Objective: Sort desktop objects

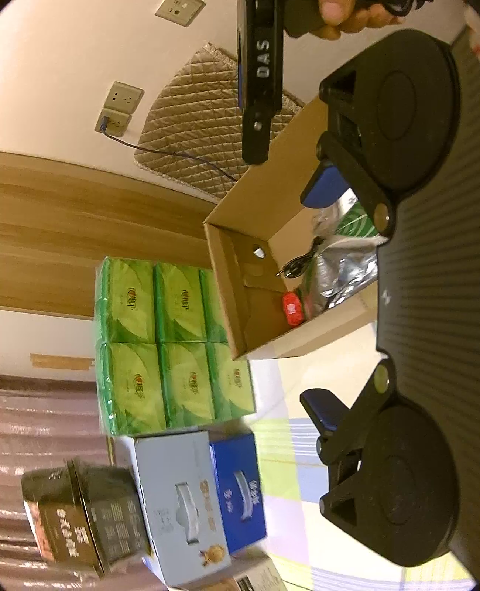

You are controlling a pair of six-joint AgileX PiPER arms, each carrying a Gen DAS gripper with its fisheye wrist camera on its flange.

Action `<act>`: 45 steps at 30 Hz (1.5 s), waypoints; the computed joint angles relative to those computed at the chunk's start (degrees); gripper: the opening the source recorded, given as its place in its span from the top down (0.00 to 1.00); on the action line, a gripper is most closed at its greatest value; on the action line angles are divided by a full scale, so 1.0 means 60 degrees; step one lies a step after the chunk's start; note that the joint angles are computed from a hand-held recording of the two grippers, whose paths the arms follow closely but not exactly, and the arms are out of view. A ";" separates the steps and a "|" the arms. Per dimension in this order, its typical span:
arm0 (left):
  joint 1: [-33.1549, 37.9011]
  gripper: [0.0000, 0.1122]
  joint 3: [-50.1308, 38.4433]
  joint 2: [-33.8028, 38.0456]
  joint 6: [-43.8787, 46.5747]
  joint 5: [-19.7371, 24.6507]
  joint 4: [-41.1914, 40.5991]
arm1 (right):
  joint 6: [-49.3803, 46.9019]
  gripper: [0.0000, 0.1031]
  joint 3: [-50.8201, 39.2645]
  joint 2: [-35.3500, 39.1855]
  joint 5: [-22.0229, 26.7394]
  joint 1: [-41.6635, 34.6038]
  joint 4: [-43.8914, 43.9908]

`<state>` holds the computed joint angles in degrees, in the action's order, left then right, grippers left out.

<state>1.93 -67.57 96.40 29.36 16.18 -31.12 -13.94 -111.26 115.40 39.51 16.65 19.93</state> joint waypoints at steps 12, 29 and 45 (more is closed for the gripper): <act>-0.1664 0.09 0.2515 -0.3694 -0.7338 0.1243 0.6235 | -0.0106 0.02 0.4374 -0.4244 0.0233 -0.0372 -0.0124; -0.6277 0.09 0.3798 -0.7107 -1.4495 0.5302 1.1097 | 0.0383 0.02 0.7458 -0.8564 0.1316 -0.0925 -0.0396; -1.0680 0.09 0.4149 -0.8303 -1.8116 0.8893 1.2779 | 0.3419 0.02 0.8927 -1.1150 0.2025 0.1381 -0.3367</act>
<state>-62.15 -42.68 46.58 -79.33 69.54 45.55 6.57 -57.70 48.50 51.66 24.93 -0.28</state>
